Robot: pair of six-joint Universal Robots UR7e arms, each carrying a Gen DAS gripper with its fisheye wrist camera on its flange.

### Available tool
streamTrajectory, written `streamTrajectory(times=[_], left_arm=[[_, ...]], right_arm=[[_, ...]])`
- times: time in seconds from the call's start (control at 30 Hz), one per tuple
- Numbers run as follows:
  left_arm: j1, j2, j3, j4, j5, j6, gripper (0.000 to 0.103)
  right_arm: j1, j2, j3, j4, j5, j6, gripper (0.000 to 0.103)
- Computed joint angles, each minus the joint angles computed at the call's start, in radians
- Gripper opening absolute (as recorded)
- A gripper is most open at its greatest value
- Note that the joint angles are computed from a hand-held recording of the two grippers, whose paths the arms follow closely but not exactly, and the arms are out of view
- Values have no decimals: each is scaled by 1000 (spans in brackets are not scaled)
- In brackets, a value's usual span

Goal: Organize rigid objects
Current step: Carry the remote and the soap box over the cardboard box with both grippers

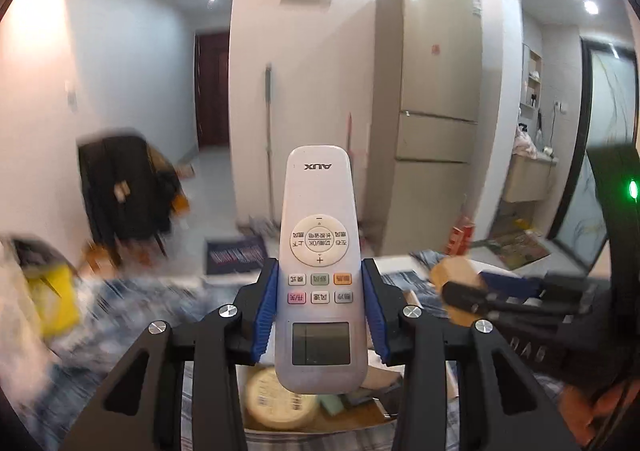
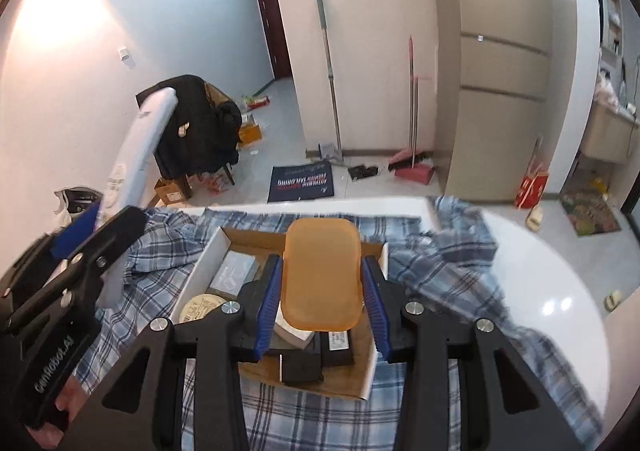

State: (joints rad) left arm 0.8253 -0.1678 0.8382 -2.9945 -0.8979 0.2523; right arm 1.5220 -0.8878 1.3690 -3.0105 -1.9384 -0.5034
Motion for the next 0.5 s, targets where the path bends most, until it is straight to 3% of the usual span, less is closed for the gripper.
streamTrajectory(times=[0.07,0.13,0.27,0.4,0.5], left_arm=[[24,26,-49,70,-31,-13,42],[44,63,-91,97,-8,-4,42],[84,113,-183,297,-21,-115,42],[100,163,-267,400,-9,-148,42],[112,184,-319,460,-51,-206,42]], right_arm=[[-14,21,-21,25,-5,6,38],[-25,39,-37,41,-12,19,38],[-48,68,-66,56,-10,9,38],[-61,92,-102,98,-22,36,38],[-65,113,-126,115,-39,30,38]])
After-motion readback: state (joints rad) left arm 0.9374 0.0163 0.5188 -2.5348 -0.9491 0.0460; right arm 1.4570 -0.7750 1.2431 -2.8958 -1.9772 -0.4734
